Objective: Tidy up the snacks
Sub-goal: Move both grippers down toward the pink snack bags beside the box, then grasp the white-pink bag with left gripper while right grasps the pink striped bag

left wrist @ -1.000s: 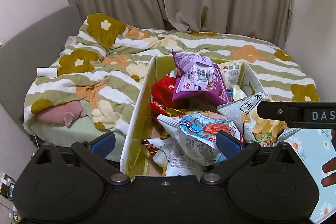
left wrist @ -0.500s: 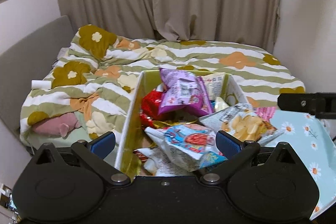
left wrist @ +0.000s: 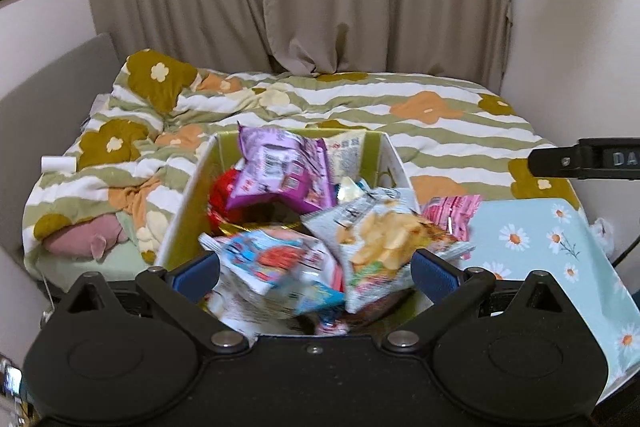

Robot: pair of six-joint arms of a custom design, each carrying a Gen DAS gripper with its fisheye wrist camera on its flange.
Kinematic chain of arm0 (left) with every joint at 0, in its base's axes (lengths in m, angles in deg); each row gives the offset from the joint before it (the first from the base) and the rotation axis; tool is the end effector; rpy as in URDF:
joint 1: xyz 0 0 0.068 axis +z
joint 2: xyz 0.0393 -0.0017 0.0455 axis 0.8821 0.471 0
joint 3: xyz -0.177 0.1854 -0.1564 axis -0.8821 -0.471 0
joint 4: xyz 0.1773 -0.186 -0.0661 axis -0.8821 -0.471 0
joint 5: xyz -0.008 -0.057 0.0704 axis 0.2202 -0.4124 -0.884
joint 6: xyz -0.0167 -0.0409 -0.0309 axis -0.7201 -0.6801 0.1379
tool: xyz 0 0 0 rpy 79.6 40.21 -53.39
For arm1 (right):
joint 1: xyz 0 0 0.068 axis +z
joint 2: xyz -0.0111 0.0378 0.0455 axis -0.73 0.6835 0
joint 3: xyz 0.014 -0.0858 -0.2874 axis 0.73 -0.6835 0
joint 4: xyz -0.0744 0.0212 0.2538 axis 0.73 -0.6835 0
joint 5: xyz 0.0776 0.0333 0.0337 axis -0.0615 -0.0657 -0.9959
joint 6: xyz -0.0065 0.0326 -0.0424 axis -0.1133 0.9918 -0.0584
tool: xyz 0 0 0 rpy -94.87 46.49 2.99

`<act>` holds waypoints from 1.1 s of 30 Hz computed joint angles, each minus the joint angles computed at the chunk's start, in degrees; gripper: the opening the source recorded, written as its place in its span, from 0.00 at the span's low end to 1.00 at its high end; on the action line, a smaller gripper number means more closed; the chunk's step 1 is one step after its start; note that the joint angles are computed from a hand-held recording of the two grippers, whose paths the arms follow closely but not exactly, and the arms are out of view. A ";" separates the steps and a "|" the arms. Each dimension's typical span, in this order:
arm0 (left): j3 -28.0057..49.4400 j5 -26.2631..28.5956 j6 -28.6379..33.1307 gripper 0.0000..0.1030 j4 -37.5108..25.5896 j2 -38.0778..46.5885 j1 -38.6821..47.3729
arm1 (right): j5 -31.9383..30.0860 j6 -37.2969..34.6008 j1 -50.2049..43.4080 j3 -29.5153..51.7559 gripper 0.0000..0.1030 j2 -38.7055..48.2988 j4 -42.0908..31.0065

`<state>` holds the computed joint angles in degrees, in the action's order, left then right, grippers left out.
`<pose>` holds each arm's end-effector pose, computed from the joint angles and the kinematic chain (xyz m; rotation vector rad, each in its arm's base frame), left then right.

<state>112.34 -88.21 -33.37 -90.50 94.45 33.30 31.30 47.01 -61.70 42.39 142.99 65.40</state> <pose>0.1942 -0.0952 0.3087 0.2282 2.3058 -0.0318 0.2228 -0.0475 0.2933 0.1174 2.2392 0.2193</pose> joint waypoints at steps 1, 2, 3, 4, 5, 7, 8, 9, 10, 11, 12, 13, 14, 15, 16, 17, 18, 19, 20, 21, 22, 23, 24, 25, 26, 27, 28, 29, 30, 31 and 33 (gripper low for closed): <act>0.20 -2.20 -2.16 1.00 -0.45 0.62 -2.08 | -1.59 -1.69 -1.53 0.22 1.00 1.47 0.49; 0.74 -5.18 -5.26 1.00 -1.27 1.85 -4.84 | -3.53 -3.55 -3.07 0.65 1.00 3.28 0.83; 1.40 -7.70 -8.32 1.00 -2.31 3.05 -7.31 | -5.70 -5.76 -4.74 1.31 1.00 5.22 0.74; 2.16 -10.39 -12.12 1.00 -3.42 4.56 -10.12 | -8.03 -8.49 -6.48 2.30 1.00 7.62 0.44; 2.88 -12.45 -15.32 1.00 -4.48 5.89 -12.33 | -9.94 -10.97 -7.84 3.18 1.00 9.64 0.20; 4.56 -16.74 -22.17 1.00 -7.27 8.90 -16.57 | -13.15 -16.42 -9.98 5.26 1.00 13.82 -0.64; 5.20 -18.75 -25.78 1.00 -8.52 10.31 -18.42 | -14.41 -18.73 -10.71 6.22 1.00 15.73 -0.79; 5.76 -20.25 -29.40 1.00 -9.51 11.75 -19.99 | -15.72 -21.30 -11.40 7.06 1.00 17.72 -0.81; 6.30 -21.59 -33.51 1.00 -10.71 13.25 -21.56 | -17.13 -24.29 -12.08 8.43 1.00 20.21 -1.19; 6.92 -23.19 -38.32 1.00 -12.36 14.98 -23.35 | -18.25 -26.79 -12.58 9.80 1.00 22.56 -1.64; 7.52 -24.47 -42.78 1.00 -14.01 16.72 -25.10 | -19.29 -29.14 -13.04 11.22 1.00 24.89 -2.18; 8.23 -25.04 -46.41 1.00 -15.56 18.49 -26.54 | -20.14 -31.50 -13.41 12.69 1.00 27.15 -2.90; 8.90 -25.20 -49.43 1.00 -16.88 20.19 -27.72 | -20.80 -33.87 -13.77 13.67 1.00 28.99 -3.48; 9.50 -25.19 -52.30 1.00 -17.94 21.91 -28.74 | -21.10 -35.71 -13.88 14.63 1.00 30.58 -3.96; 9.91 -24.77 -54.08 1.00 -18.30 23.34 -29.34 | -21.29 -37.99 -13.88 16.02 1.00 32.64 -4.72; 10.41 -24.15 -55.50 1.00 -18.60 24.73 -29.76 | -21.35 -39.65 -13.73 17.14 1.00 34.20 -5.30; 10.83 -23.43 -56.49 0.99 -18.53 26.15 -29.96 | -21.43 -41.24 -13.56 18.02 1.00 35.70 -5.64; 10.92 -22.63 -56.87 0.98 -17.69 27.40 -30.15 | -21.34 -42.64 -13.31 18.92 1.00 37.13 -6.04; 10.98 -21.71 -56.40 0.98 -16.12 28.77 -30.17 | -21.20 -43.73 -13.00 19.69 1.00 38.29 -6.40; 11.44 -21.15 -56.23 0.97 -15.28 30.29 -30.21 | -21.04 -44.93 -12.57 20.48 1.00 39.70 -6.48; 11.88 -20.77 -56.19 0.95 -14.61 31.80 -30.27 | -20.79 -45.98 -12.19 21.19 1.00 40.92 -6.65; 12.19 -20.32 -55.68 0.94 -13.29 33.25 -30.17 | -20.60 -47.05 -11.89 21.94 1.00 41.93 -7.10; 12.58 -20.09 -55.17 0.94 -12.07 34.66 -30.03 | -20.41 -48.18 -11.48 22.74 1.00 43.02 -7.45; 13.31 -19.90 -54.61 0.94 -11.08 36.44 -29.84 | -20.09 -49.15 -10.97 23.42 1.00 44.02 -7.55; 14.40 -19.81 -54.95 0.95 -11.48 38.24 -29.77 | -19.65 -49.88 -10.41 24.08 1.00 44.98 -7.59; 15.35 -19.45 -55.27 0.95 -11.84 40.10 -29.56 | -19.17 -50.61 -9.80 24.88 1.00 46.07 -7.69; 15.58 -18.22 -54.50 0.94 -10.80 41.16 -29.08 | -18.81 -51.11 -9.28 25.69 1.00 47.00 -8.01; 15.58 -16.91 -54.31 0.88 -9.74 42.12 -28.83 | -18.39 -51.52 -8.72 26.60 1.00 48.03 -8.36; 15.91 -15.41 -54.98 0.86 -9.38 43.17 -28.66 | -17.94 -51.73 -8.13 27.30 1.00 48.94 -8.40; 15.89 -14.10 -55.25 0.86 -8.60 44.01 -28.54 | -17.53 -51.96 -7.53 28.06 1.00 49.91 -8.47; 17.86 -13.53 -55.97 0.86 -9.79 46.33 -28.58 | -16.95 -52.21 -6.58 29.09 1.00 51.36 -8.40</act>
